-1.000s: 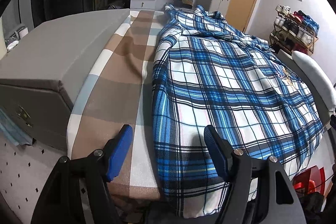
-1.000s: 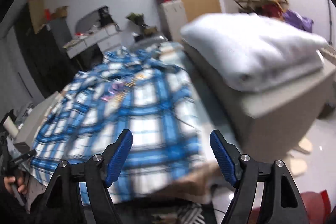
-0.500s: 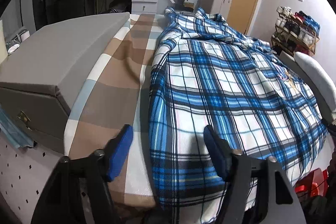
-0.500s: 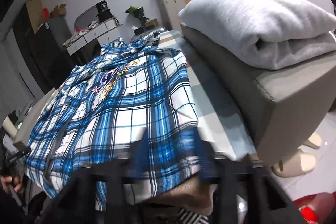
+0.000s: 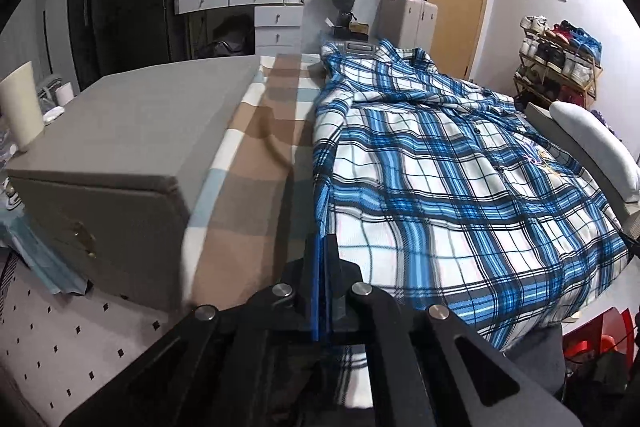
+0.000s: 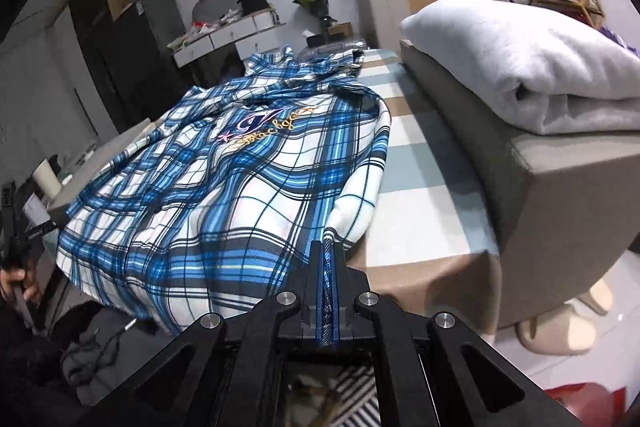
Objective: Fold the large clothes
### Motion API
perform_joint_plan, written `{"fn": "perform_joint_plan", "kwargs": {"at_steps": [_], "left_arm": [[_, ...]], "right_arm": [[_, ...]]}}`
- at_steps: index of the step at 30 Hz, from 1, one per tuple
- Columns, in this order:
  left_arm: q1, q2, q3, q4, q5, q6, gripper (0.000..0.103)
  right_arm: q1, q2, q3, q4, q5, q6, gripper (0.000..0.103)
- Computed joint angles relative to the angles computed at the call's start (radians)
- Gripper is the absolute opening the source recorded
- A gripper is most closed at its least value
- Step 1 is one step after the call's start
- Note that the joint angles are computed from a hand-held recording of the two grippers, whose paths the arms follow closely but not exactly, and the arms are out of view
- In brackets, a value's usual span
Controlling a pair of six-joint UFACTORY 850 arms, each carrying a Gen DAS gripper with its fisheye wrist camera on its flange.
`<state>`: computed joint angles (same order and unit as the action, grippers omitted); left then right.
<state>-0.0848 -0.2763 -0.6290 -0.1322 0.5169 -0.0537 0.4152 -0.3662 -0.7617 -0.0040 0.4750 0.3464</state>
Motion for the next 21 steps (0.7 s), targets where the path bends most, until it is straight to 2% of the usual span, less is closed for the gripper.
{"fn": "perform_joint_plan", "kwargs": {"at_steps": [3,4,6,7,8,9,10,12,13,16,21], "left_arm": [[0.011,-0.006,-0.007,0.051,0.007,-0.040,0.000],[0.022,-0.017,-0.015,0.113,0.014,-0.100,0.000],[0.036,-0.039,-0.039,0.200,-0.006,-0.181,0.002],[0.034,-0.048,-0.051,0.196,-0.022,-0.179,0.017],[0.029,-0.069,-0.076,0.165,-0.045,-0.145,0.042],[0.019,-0.072,-0.080,0.121,-0.047,-0.109,0.052],[0.012,-0.082,-0.089,0.077,-0.035,-0.073,0.058],[0.006,-0.101,-0.117,0.046,-0.052,-0.045,0.058],[0.006,-0.119,-0.145,0.035,-0.082,-0.032,0.058],[0.006,-0.150,-0.189,0.025,-0.113,-0.015,0.058],[0.006,-0.197,-0.248,-0.026,-0.168,0.050,0.058]], "right_arm": [[-0.028,-0.001,0.005,-0.043,0.004,0.090,0.010],[-0.032,-0.010,-0.004,-0.054,-0.001,0.114,0.013],[-0.057,-0.015,0.002,-0.125,0.024,0.227,0.031],[-0.068,-0.018,-0.001,-0.151,0.034,0.259,0.034],[-0.078,-0.021,-0.002,-0.177,0.053,0.297,0.036],[-0.084,-0.025,-0.008,-0.196,0.060,0.322,0.036],[-0.087,-0.025,-0.012,-0.203,0.061,0.333,0.037],[-0.094,-0.043,-0.043,-0.221,0.066,0.359,0.048],[-0.096,-0.053,-0.060,-0.232,0.058,0.371,0.049],[-0.094,-0.089,-0.122,-0.274,0.016,0.397,0.049],[-0.055,-0.159,-0.240,-0.116,-0.120,0.168,0.049]]}}
